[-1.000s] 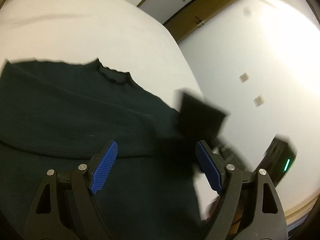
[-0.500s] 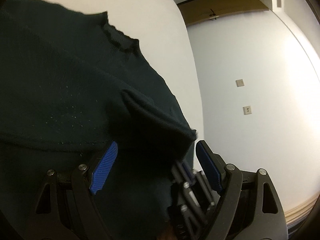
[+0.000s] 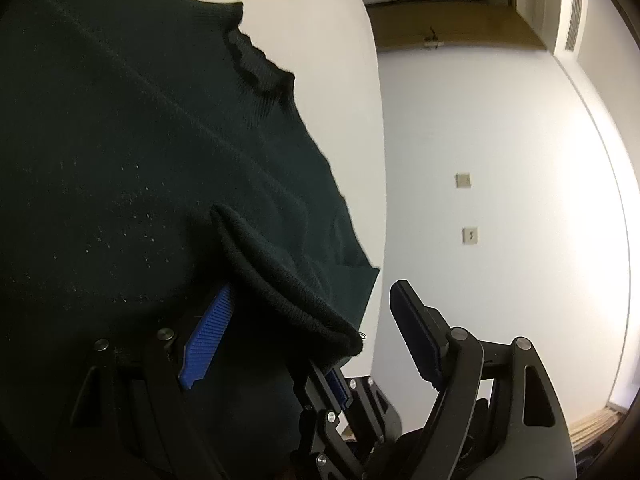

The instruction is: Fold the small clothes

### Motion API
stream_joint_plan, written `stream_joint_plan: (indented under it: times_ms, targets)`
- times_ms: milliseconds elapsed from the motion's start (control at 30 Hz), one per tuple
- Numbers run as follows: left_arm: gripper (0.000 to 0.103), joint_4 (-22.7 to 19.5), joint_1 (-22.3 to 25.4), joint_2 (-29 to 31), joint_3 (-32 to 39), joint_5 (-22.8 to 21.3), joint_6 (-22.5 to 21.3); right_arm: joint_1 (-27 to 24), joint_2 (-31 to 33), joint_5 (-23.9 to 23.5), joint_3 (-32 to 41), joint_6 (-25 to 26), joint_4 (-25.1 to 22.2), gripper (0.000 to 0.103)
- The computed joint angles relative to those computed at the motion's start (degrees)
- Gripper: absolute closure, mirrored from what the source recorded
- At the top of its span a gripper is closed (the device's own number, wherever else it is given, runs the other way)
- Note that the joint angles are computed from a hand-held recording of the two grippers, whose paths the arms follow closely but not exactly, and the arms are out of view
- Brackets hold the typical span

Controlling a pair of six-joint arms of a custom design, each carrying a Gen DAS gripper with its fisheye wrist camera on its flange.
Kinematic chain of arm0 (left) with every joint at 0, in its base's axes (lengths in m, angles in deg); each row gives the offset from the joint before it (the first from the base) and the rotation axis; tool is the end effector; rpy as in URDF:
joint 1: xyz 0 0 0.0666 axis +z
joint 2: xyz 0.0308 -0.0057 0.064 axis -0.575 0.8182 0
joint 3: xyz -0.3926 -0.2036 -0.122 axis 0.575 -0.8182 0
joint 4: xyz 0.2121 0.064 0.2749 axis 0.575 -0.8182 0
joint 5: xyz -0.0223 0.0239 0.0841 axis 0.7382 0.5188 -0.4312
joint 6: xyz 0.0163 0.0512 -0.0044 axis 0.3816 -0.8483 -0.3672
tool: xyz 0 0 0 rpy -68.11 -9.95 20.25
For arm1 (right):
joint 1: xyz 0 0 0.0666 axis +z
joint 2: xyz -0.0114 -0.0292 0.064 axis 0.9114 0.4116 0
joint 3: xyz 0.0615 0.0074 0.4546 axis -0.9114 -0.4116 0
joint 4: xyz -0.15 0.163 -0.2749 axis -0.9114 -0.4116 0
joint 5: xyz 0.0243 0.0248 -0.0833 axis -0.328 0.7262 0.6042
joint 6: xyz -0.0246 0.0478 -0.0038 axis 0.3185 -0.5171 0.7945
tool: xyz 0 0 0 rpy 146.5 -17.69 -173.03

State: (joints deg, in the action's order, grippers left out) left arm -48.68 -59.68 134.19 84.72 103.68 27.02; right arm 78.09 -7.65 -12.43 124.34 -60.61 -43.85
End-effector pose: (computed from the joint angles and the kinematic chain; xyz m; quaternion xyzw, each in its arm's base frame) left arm 0.6004 -0.2991 0.4919 -0.1477 0.8353 -0.5171 0.1147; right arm 0.3990 0.0922 0.5423 -0.1673 0.8853 0.0897 0.4244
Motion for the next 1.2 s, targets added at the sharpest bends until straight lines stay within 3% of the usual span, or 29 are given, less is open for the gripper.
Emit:
stream_joint_plan:
  times_ms: [67, 167, 267, 333, 467, 533, 567, 600, 667, 700, 800, 900, 967, 1000, 1100, 1200]
  targets:
    - [0.042, -0.7, 0.2, 0.8, 0.9, 1.6, -0.1, 0.6, -0.1, 0.4, -0.2, 0.1, 0.2, 0.093]
    - [0.058, -0.4, 0.1, 2.0, 1.5, 3.8, 0.3, 0.8, 0.1, 0.2, 0.6, 0.3, -0.1, 0.093]
    - [0.070, -1.5, 0.1, 2.5, 1.6, 4.7, -0.3, 0.9, -0.5, 0.2, -0.1, 0.6, 0.2, 0.093]
    - [0.071, -1.1, 0.2, 2.8, 1.6, 4.5, -0.2, 0.9, -1.2, 0.1, -1.3, 0.9, 0.7, 0.093]
    - [0.095, -2.8, 0.1, 3.2, 2.5, 2.7, -1.8, 1.2, -1.5, 0.0, -1.8, 1.1, 0.9, 0.093]
    - [0.096, -4.4, -0.1, 2.5, 2.7, 0.9, -3.9, 1.0, -1.7, -1.0, -1.9, 0.2, 0.6, 0.088]
    - [0.097, -5.9, -0.2, 2.6, 3.7, -0.4, -5.4, 0.4, -2.0, -2.0, -2.0, -1.0, 0.4, 0.078]
    - [0.097, -6.9, -0.4, 2.6, 4.4, -1.4, -6.4, -0.5, -2.3, -3.6, -2.0, -2.5, 0.1, 0.058]
    - [0.097, -10.4, -0.5, 2.4, 6.8, -4.3, -10.0, -3.9, -3.7, -9.1, -3.0, -7.8, 0.6, 0.039]
    - [0.097, -11.8, -0.6, 2.3, 7.6, -5.7, -11.7, -6.9, -4.6, -12.7, -3.8, -12.4, 1.4, 0.036]
    - [0.097, -16.9, -1.1, 2.5, 12.2, -9.8, -16.9, -17.8, -5.4, -25.1, -6.2, -26.9, 2.2, 0.036]
    - [0.097, -19.4, -1.8, 2.6, 15.6, -12.6, -20.2, -25.3, -4.5, -33.3, -9.2, -37.3, 3.1, 0.035]
    - [0.097, -21.1, -2.5, 3.6, 18.9, -13.8, -21.6, -28.0, -3.6, -38.7, -11.8, -44.5, 5.9, 0.035]
    - [0.097, -21.2, -2.8, 3.2, 19.0, -14.2, -22.2, -29.3, -3.0, -41.8, -13.8, -50.3, 9.8, 0.035]
    - [0.097, -19.9, -3.3, 1.8, 18.4, -15.6, -24.1, -30.2, -2.3, -44.0, -17.2, -62.6, 20.1, 0.035]
    - [0.097, -20.0, -3.4, 1.6, 19.5, -17.4, -25.1, -30.2, -0.9, -44.9, -17.7, -69.3, 26.1, 0.035]
